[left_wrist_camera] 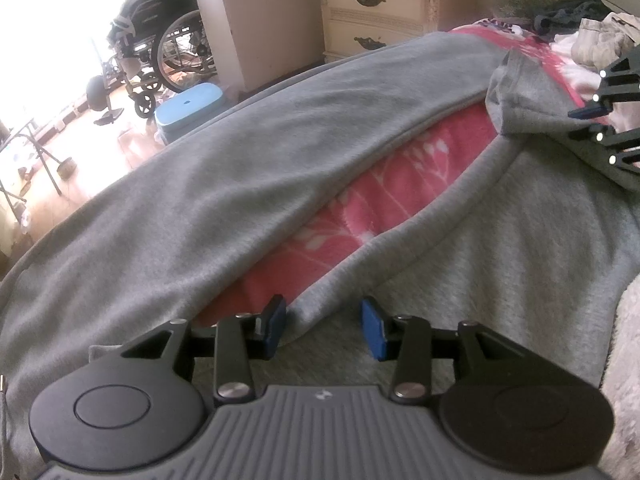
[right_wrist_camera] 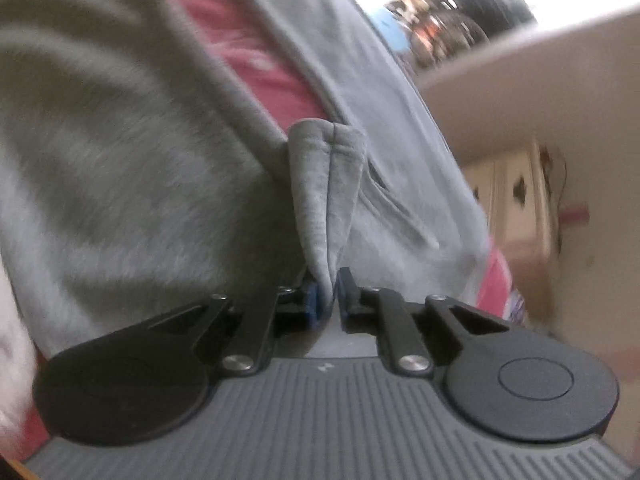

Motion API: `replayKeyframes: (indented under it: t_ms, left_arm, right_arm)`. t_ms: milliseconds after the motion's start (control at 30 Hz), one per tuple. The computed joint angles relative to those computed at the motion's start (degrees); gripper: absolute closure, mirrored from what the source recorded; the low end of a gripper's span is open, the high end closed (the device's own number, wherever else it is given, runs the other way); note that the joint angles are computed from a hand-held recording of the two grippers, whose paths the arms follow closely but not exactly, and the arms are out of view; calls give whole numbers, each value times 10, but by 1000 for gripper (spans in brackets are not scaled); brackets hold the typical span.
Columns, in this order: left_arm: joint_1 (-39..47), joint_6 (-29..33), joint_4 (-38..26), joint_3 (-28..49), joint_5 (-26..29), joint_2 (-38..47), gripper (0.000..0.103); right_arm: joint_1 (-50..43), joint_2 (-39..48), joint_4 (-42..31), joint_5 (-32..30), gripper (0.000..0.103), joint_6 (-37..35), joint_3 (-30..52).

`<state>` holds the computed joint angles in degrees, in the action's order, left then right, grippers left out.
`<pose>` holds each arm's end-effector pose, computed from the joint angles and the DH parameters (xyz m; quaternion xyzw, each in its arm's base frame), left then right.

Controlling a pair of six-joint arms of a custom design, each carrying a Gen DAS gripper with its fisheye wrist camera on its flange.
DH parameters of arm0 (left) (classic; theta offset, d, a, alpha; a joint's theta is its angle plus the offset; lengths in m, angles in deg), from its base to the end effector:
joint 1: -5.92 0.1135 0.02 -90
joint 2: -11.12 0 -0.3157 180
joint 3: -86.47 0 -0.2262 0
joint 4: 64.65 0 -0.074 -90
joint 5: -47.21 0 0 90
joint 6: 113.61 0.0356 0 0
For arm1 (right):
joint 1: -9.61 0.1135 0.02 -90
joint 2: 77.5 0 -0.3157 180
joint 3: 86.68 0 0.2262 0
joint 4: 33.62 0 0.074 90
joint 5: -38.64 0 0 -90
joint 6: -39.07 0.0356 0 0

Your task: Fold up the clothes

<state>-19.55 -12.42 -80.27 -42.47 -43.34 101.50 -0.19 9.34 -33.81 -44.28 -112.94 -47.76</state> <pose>0.2349 -0.1115 0.1961 0.2985 0.9056 -0.0329 0.2994 0.2231 -0.0430 0.1794 -0.3903 0.8468 -0.2559 0.2552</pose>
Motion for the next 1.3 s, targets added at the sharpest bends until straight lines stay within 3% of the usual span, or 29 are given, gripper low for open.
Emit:
replayKeyframes:
  t_ms: [167, 333, 433, 467, 500, 633, 800, 967, 1233, 1300]
  left_arm:
    - [1, -3, 1, 1, 1, 2, 60]
    - [0, -6, 3, 2, 1, 5, 59]
    - [0, -6, 4, 2, 3, 6, 59]
    - [1, -6, 4, 2, 3, 6, 59]
    - [2, -5, 4, 2, 4, 6, 59]
    - [4, -6, 7, 0, 6, 5, 59]
    - [3, -8, 15, -6, 6, 5, 58]
    - [6, -2, 11, -4, 8, 4, 58]
    - [3, -5, 10, -1, 4, 6, 58]
    - [3, -5, 11, -1, 5, 6, 58]
  right_arm:
    - [31, 23, 7, 2, 78, 39, 12]
    - [54, 58, 9, 0, 78, 48, 39]
    - [61, 70, 3, 1, 83, 72, 47]
    - [55, 67, -6, -6, 95, 90, 54]
    - [45, 54, -20, -10, 97, 125, 61]
    - [-36, -20, -94, -36, 100, 287, 98]
    - [-252, -82, -187, -79, 100, 496, 140]
    - [-373, -22, -215, -76, 100, 580, 144]
    - [-354, 51, -232, -9, 97, 648, 159]
    - [-352, 71, -256, -1, 87, 655, 176]
